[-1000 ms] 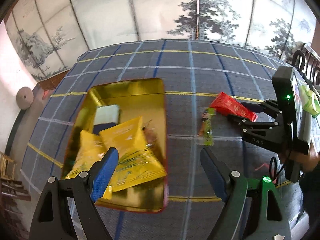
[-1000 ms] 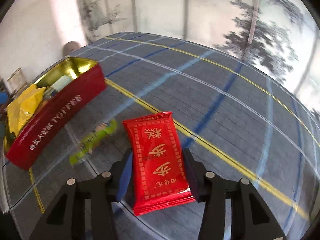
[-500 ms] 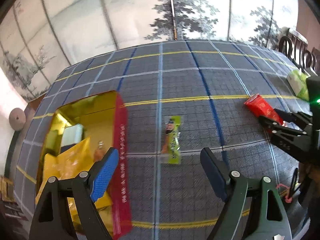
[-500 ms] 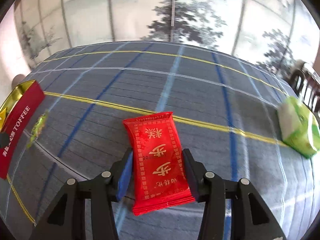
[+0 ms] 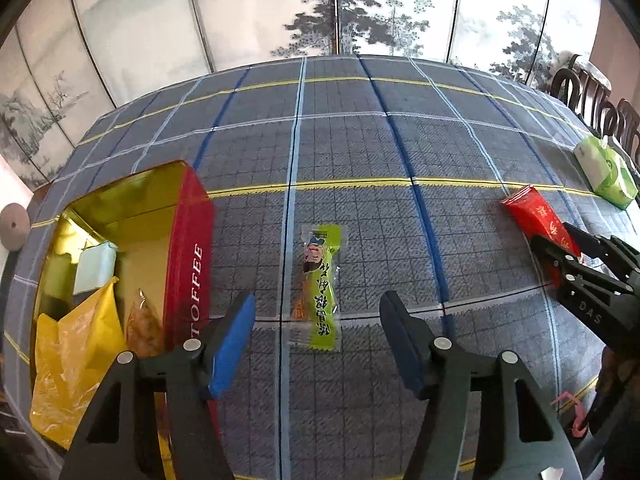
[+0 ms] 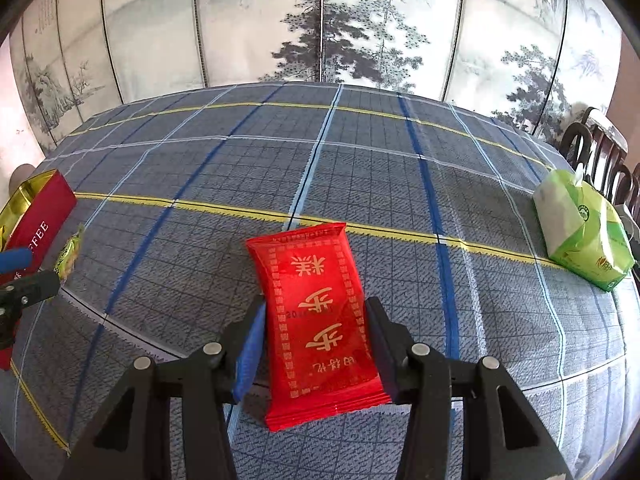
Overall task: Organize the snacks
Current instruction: 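Grasp the green-wrapped stick snack with the left tool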
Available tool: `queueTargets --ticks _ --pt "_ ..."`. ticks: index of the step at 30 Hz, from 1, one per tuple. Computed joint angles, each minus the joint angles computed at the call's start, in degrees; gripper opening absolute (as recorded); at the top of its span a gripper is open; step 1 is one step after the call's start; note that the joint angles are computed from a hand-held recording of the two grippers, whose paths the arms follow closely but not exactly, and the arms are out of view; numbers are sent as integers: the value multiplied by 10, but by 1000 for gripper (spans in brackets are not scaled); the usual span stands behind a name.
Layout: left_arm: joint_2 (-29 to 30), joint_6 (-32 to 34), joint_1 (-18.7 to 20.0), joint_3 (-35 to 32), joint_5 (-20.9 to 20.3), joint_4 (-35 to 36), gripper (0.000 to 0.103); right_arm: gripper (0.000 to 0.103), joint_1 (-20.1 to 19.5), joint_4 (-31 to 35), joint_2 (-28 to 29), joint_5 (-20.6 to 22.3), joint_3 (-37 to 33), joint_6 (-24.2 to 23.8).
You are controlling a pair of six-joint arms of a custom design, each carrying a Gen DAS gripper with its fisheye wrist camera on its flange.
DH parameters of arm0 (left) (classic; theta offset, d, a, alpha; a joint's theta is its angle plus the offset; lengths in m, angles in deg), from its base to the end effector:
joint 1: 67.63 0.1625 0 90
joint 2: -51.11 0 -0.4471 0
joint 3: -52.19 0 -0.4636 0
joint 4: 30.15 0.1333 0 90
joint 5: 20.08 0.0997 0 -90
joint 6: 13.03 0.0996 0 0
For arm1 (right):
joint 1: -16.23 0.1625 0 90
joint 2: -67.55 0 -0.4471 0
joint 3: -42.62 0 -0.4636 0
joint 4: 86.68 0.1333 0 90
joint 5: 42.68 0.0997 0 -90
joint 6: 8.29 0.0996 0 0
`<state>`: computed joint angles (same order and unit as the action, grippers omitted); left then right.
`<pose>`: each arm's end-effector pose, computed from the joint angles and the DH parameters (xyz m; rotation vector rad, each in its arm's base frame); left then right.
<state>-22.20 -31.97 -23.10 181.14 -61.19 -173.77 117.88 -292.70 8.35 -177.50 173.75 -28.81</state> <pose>-0.2013 -0.4903 0.1391 0.5571 2.2810 -0.5338 0.1614 -0.4706 0.1244 0.2553 -2.2046 0.8140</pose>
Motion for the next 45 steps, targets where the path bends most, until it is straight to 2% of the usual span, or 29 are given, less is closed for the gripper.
queueTargets --ticks 4,6,8,11,16,21,36,45 --pt "10 6 8 -6 0 -6 58 51 0 1 -1 3 2 2" --pt "15 4 16 -13 -8 -4 53 51 0 1 -1 4 2 2" --pt "22 11 16 -14 3 -11 49 51 0 1 -1 4 2 2" --pt "27 11 23 -21 -8 -7 48 51 -1 1 -1 4 1 2" --pt "29 15 28 -23 -20 -10 40 51 -1 1 0 4 1 2" --pt "28 25 29 -20 -38 -22 22 51 -1 1 0 5 1 2" --pt "-14 -8 9 8 -50 2 16 51 -1 0 0 5 1 1" --pt "-44 -20 -13 29 -51 14 15 51 -1 -1 1 3 1 0"
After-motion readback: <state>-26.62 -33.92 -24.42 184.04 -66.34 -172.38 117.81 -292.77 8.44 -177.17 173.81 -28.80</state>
